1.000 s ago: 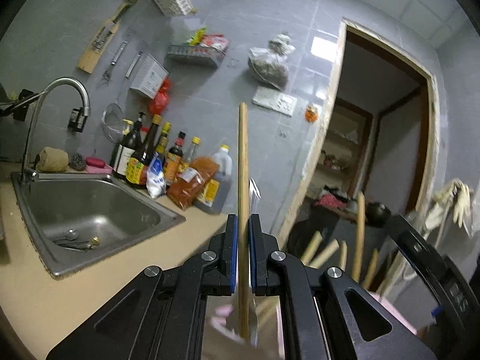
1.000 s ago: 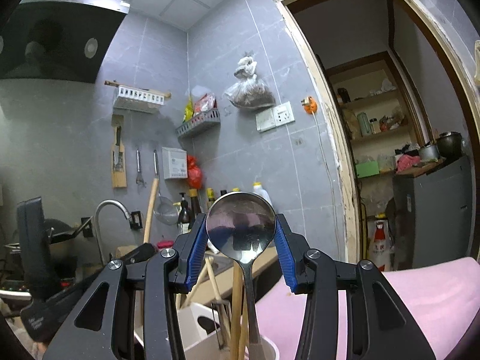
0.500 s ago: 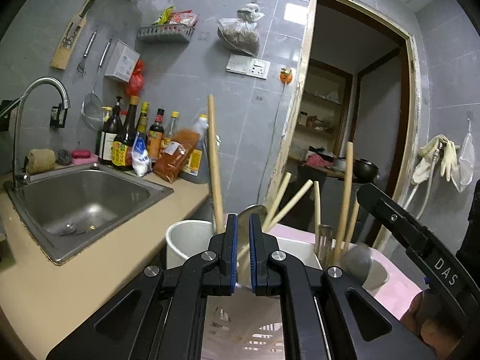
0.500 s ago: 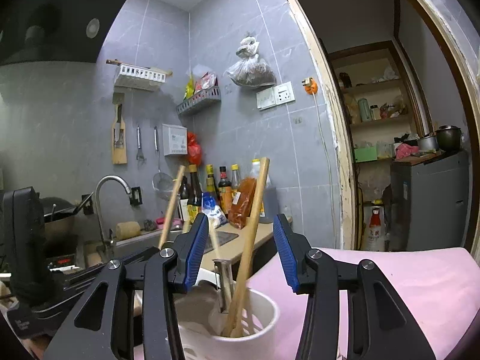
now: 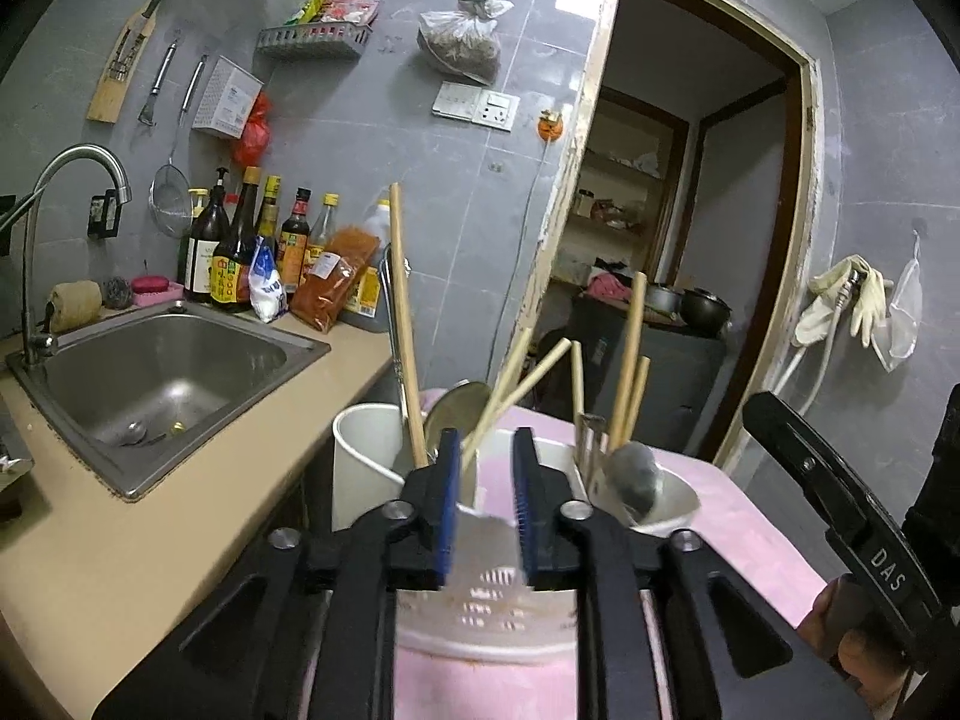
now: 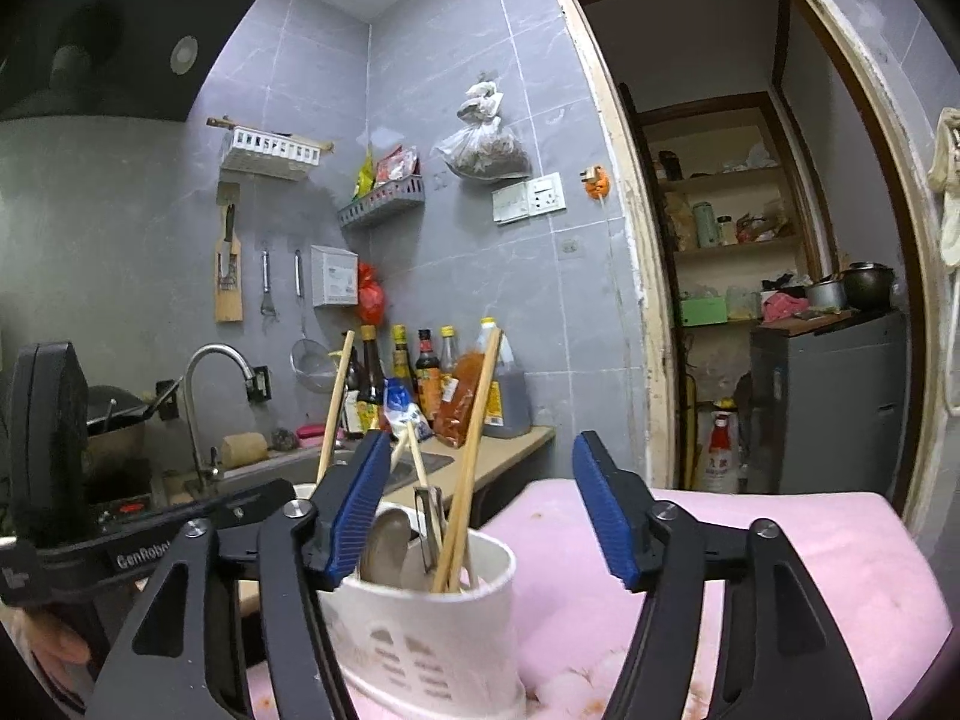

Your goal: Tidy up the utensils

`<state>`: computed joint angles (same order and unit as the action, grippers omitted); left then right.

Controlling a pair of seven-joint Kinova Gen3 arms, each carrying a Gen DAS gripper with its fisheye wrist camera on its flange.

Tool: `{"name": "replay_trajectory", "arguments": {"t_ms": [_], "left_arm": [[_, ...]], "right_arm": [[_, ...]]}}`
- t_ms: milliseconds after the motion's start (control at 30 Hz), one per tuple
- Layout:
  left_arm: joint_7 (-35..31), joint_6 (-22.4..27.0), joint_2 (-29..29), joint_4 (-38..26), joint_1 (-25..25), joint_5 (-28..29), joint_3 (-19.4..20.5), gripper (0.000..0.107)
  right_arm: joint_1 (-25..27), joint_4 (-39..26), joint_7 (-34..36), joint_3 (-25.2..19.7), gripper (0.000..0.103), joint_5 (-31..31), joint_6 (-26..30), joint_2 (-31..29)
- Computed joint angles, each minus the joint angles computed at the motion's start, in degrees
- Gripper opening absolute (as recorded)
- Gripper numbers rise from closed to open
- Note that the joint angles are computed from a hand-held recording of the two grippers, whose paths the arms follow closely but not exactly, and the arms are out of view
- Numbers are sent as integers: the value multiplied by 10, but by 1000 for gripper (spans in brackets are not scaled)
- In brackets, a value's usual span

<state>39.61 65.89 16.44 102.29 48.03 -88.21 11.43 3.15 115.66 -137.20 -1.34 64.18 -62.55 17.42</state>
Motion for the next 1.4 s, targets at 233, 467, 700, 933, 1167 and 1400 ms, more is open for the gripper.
{"name": "replay_trajectory", "arguments": {"t_ms": [233, 467, 700, 933, 1167, 1400], "left_arm": [[-9, 6, -21, 3, 17, 34, 21, 42], [-31, 55, -17, -10, 57, 65, 35, 63], [-42, 83, -8, -11, 92, 69, 40, 86], [-62, 123, 20, -27, 133, 70, 36, 91], [-39, 170, 49, -31, 178, 73, 31, 95], [-35, 205, 75, -43, 212, 88, 24, 96]], "right_arm": [[31, 47, -4, 23, 72, 38, 6, -47], [71, 82, -34, 48, 83, 81, -2, -86], [95, 116, -50, 69, 96, 102, 28, -128], [123, 145, -58, 93, 103, 128, 28, -156], [140, 181, -42, 111, 103, 138, 45, -194], [142, 228, 7, 130, 103, 124, 60, -229]]}}
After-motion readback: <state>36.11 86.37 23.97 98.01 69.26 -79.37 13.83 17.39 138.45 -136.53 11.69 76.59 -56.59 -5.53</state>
